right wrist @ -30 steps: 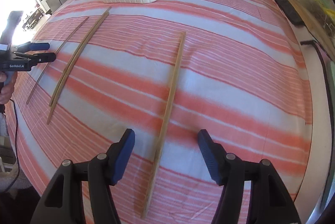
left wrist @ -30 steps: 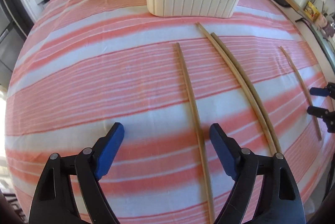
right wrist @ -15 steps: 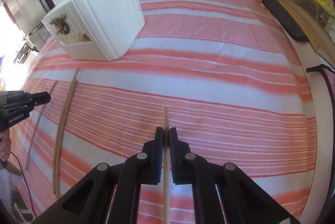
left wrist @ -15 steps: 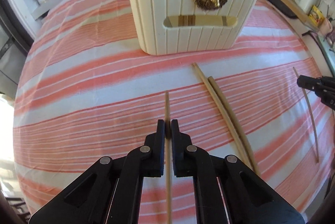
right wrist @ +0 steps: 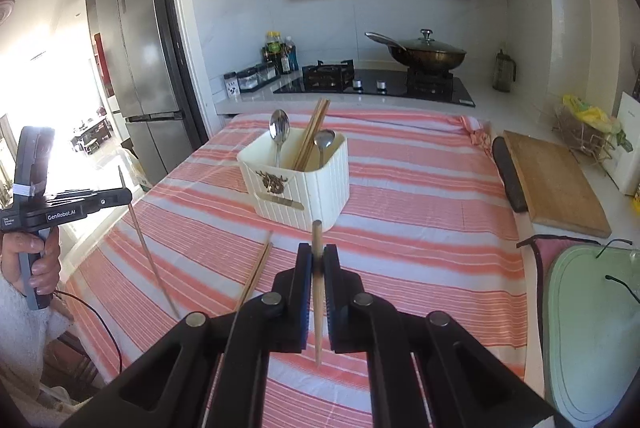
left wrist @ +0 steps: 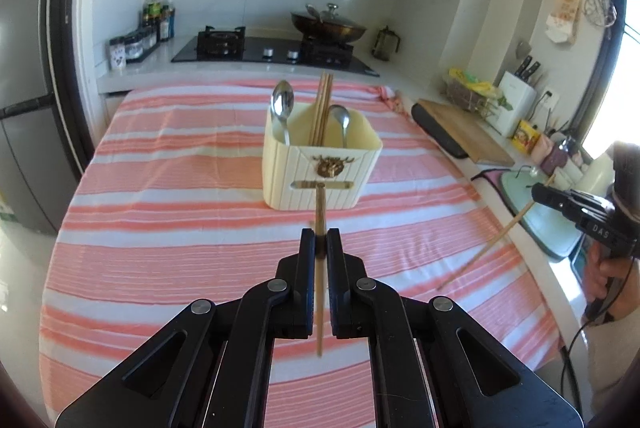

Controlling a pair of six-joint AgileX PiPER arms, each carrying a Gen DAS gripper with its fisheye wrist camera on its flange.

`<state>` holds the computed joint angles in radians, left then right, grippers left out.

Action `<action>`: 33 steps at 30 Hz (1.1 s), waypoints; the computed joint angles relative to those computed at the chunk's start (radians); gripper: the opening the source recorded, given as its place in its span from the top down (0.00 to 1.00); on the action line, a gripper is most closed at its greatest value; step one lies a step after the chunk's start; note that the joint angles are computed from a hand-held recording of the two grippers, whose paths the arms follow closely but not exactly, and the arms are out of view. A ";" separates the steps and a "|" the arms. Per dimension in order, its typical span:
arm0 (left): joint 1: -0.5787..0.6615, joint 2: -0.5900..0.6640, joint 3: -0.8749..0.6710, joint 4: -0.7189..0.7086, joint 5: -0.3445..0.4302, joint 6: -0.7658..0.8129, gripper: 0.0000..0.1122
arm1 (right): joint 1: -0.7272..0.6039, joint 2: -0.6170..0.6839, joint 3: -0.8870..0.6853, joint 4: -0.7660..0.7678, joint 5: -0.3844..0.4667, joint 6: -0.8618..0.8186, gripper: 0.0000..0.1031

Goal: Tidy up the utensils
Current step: 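Lift both chopsticks upright and lower them into the white holder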

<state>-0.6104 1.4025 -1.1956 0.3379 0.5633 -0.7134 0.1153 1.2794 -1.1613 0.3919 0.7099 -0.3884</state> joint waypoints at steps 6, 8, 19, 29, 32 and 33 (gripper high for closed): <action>0.004 -0.026 -0.021 0.003 0.002 0.011 0.97 | 0.014 -0.008 -0.041 0.005 -0.034 0.032 0.94; 0.003 -0.033 -0.025 -0.003 0.017 0.024 0.97 | 0.011 0.003 -0.072 0.006 -0.020 0.029 0.94; 0.067 0.015 -0.232 -0.117 0.094 0.193 0.97 | 0.006 0.186 -0.373 -0.067 0.082 0.080 0.94; 0.137 0.355 -0.808 -0.032 0.187 0.203 0.97 | 0.079 0.460 -0.829 -0.142 0.016 0.169 0.94; 0.147 0.492 -0.968 -0.018 0.228 0.201 0.97 | 0.100 0.554 -0.912 -0.128 -0.052 0.177 0.94; 0.149 0.538 -1.022 -0.012 0.252 0.206 0.97 | 0.104 0.594 -0.951 -0.115 -0.051 0.179 0.94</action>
<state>-0.4613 1.9409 -2.2171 0.3254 0.8151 -0.5074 0.2192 1.8735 -2.1127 0.2773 0.6587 -0.2096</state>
